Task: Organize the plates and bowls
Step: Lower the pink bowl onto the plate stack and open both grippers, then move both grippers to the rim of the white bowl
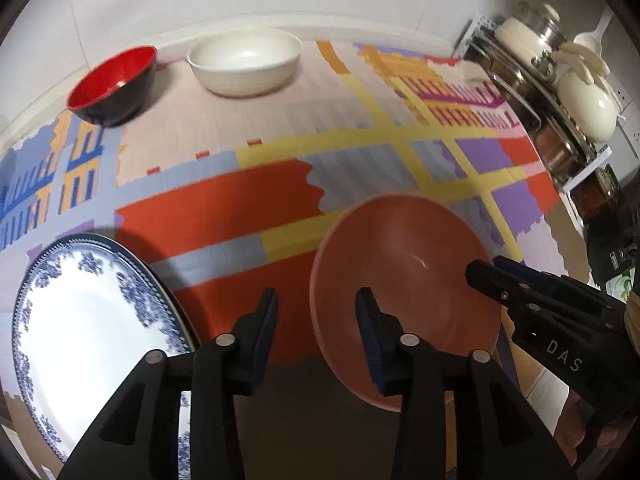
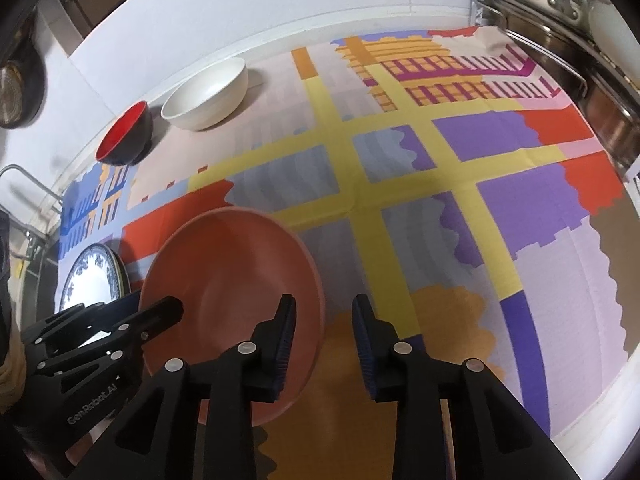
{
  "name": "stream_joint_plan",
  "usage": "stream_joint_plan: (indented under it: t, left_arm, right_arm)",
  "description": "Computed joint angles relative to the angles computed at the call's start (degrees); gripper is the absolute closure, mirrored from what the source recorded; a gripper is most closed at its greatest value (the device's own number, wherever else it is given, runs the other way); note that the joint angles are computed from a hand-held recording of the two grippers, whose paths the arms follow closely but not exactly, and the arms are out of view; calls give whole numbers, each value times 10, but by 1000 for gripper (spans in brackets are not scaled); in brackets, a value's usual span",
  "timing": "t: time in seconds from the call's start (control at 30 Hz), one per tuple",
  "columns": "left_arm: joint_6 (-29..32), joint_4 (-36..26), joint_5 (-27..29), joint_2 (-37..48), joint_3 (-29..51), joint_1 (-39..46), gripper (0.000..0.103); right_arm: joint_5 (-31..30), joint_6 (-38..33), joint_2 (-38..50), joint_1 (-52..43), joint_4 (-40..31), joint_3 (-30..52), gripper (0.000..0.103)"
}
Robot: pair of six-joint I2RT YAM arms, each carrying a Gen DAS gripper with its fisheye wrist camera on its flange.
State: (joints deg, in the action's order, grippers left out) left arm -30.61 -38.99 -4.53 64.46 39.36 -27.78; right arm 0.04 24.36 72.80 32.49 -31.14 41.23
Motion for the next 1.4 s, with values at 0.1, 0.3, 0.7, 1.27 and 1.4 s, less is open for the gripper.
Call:
stream_joint_plan:
  t: [0.1,0.3,0.7,1.27,1.4]
  left_arm:
    - [6,-11,-48,-20,10,-11,50]
    - [50,-27,-77,-55,43,13,39]
    - [165,-19,-66,-45,107,135,38]
    - [315,74,21,94,193,288,38]
    - [347,102,38,158,225,310,38]
  right_arm:
    - [11,-7,-9,2,-9,8,72]
    - [20,-21,-21,9,-17,42,72]
    - [55,-44,33,40,11,145,72]
    - [88,-106,203,50,46,329,72]
    - [85,-118,258,44,58,378,72]
